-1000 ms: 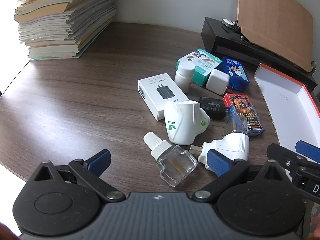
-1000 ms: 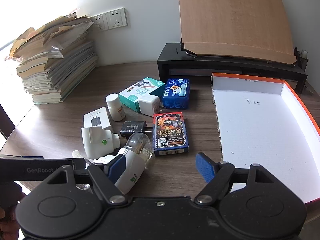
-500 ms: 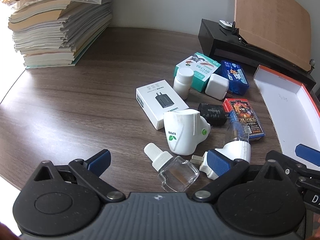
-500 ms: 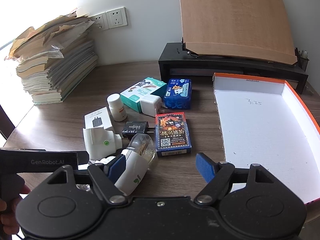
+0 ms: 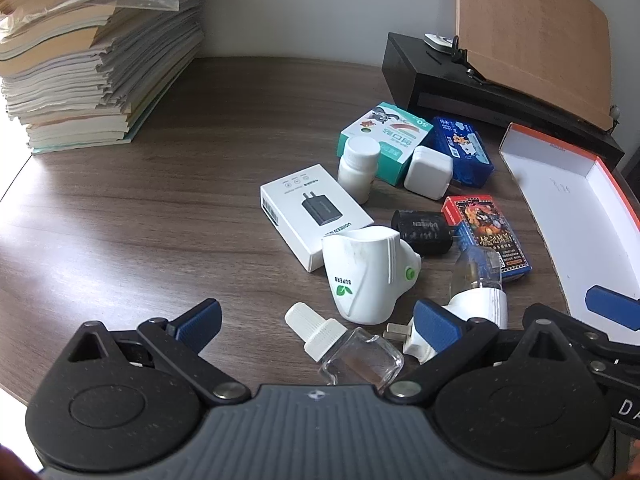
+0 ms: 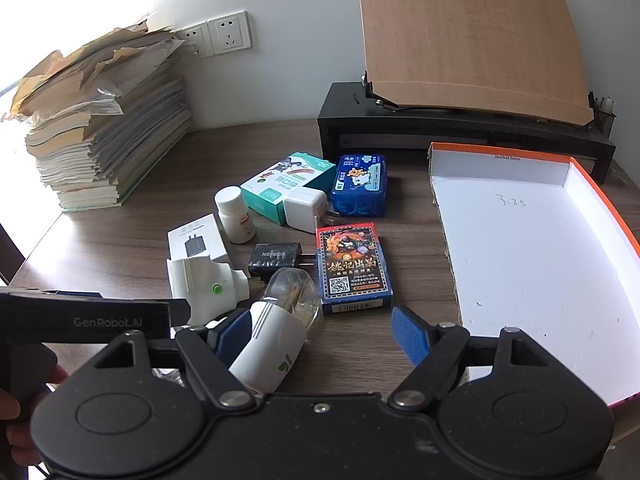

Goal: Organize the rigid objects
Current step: 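Grasp the white leaf-logo diffuser with left tool while right grasps the glass-bottle diffuser, then lift both held diffusers and carry them toward the white orange-rimmed box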

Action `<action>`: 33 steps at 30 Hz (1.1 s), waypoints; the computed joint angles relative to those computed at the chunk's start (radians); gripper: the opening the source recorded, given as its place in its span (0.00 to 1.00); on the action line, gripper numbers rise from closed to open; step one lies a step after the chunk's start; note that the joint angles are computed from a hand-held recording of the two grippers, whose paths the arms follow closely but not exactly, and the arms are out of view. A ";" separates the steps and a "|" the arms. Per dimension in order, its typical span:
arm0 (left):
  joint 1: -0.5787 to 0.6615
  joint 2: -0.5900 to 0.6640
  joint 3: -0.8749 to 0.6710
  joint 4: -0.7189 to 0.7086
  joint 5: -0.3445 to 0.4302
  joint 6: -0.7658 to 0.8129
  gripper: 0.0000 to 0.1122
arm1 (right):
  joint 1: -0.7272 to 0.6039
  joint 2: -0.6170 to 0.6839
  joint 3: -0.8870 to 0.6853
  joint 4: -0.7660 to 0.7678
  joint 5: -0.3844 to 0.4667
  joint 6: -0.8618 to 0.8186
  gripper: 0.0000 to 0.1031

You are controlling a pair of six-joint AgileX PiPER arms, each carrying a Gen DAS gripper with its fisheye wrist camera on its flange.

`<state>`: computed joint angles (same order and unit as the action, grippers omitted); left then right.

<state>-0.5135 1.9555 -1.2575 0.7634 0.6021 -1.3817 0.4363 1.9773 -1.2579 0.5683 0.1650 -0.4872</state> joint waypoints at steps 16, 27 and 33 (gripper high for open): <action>0.055 0.090 -0.093 -0.077 -0.070 0.199 0.92 | 0.022 0.012 0.004 -0.227 -0.028 0.272 0.88; 0.086 0.159 -0.143 -0.211 -0.152 0.398 0.56 | 0.031 0.025 0.003 -0.268 -0.025 0.334 0.88; 0.081 0.135 -0.094 -0.106 -0.197 0.292 0.55 | 0.036 0.041 -0.014 -0.101 0.005 0.170 0.88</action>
<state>-0.4327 2.0901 -1.3515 0.6579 0.4056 -1.0896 0.4724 2.0183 -1.2719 0.4669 0.1703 -0.3170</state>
